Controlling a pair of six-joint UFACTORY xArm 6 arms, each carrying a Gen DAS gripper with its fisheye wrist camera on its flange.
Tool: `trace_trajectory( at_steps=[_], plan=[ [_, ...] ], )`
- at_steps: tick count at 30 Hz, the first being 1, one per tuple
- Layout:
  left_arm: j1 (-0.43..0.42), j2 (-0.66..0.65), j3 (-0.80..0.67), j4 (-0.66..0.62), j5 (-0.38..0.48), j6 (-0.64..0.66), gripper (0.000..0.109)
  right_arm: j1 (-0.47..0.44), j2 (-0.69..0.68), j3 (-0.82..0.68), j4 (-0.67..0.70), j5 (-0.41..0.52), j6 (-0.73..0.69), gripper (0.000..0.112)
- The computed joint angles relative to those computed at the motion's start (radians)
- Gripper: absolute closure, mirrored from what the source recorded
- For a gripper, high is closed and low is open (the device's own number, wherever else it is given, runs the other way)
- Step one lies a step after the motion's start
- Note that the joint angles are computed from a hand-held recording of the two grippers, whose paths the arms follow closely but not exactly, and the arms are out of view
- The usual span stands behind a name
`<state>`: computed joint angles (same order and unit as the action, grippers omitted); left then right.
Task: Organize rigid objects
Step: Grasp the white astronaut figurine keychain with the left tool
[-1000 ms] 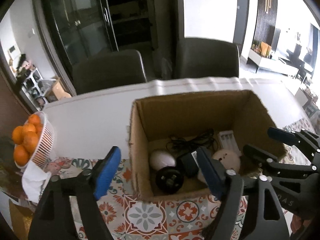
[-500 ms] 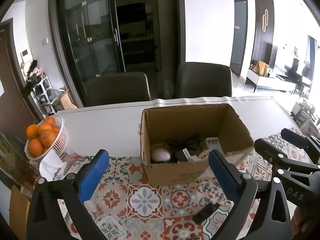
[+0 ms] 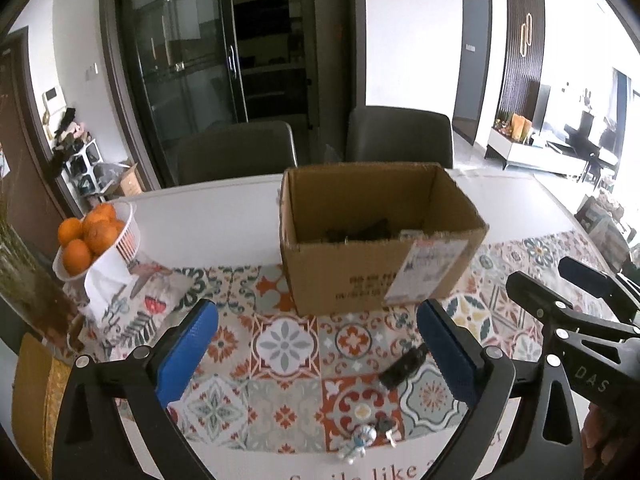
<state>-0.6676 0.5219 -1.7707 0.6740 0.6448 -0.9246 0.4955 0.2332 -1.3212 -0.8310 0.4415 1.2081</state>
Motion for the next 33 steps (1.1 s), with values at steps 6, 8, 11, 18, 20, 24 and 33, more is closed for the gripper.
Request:
trace_trajectory(
  at_steps=[6,8,11,18,20,24,33],
  plan=[
    [-0.008,-0.055,0.121,-0.005,-0.036,-0.007,0.007,0.018,-0.020,0.062,-0.012,0.002,0.051,0.033],
    [-0.008,-0.065,0.152,-0.019,-0.049,0.005,0.008,0.029,-0.026,0.082,-0.024,0.009,0.073,0.033],
    [-0.009,-0.075,0.199,-0.045,-0.066,0.031,0.008,0.041,-0.027,0.108,-0.006,0.013,0.069,0.033],
    [-0.011,-0.088,0.279,-0.097,-0.100,0.076,0.010,0.066,-0.025,0.154,0.036,0.019,0.053,0.033],
    [-0.010,-0.081,0.288,-0.144,-0.107,0.116,0.011,0.072,-0.021,0.161,0.044,0.025,0.044,0.033],
    [-0.008,-0.055,0.286,-0.231,-0.103,0.188,0.014,0.077,-0.005,0.173,0.110,0.015,0.002,0.033],
    [-0.009,0.030,0.241,-0.408,-0.060,0.388,0.028,0.082,0.063,0.180,0.339,0.006,-0.162,0.033]
  ],
)
